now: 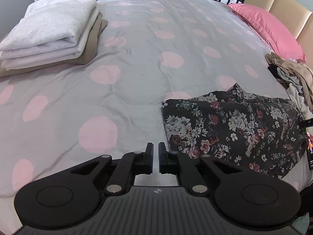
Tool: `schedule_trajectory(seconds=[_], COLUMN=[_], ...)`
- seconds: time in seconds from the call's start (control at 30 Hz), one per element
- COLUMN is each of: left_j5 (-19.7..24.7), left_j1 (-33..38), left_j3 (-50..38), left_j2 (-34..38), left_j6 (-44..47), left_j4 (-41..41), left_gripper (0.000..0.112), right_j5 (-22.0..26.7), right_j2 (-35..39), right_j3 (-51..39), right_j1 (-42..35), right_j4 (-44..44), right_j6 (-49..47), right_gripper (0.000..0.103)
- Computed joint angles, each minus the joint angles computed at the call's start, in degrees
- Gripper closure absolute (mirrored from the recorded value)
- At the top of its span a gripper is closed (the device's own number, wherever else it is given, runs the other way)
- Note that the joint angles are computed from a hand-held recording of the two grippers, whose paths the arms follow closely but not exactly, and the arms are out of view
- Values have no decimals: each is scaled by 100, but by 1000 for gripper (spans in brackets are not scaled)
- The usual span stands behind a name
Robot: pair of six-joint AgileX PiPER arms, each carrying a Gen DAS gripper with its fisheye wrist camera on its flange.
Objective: Fold clothes
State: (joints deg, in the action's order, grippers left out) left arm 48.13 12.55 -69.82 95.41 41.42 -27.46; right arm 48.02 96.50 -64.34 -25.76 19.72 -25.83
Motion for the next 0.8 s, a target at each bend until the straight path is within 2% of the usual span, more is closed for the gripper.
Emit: schedule_trajectory(seconds=[0.1, 0.23, 0.43, 0.53, 0.63, 0.8], left_j5=[-15, -56, -83, -89, -138, -205], left_j1=[-74, -203, -373, -448, -514, -570], left_j3=[9, 27, -13, -33, 4, 71], left_j2=[1, 17, 38, 17, -41, -92], left_j6=[-17, -33, -159, -191, -192, -261], left_j4=[49, 143, 277, 315, 346, 416], left_gripper=[108, 107, 107, 104, 100, 100], right_j5=[-27, 35, -127, -222, -330, 62], right_j2=[342, 632, 290, 141, 55, 103], right_j3=[31, -45, 138, 202, 219, 48], right_j1=[-151, -260, 152, 344, 337, 222], right_j4=[392, 632, 146, -172, -119, 237], right_j6=[-372, -405, -328, -182, -161, -421], right_gripper=[58, 58, 71, 71, 70, 73])
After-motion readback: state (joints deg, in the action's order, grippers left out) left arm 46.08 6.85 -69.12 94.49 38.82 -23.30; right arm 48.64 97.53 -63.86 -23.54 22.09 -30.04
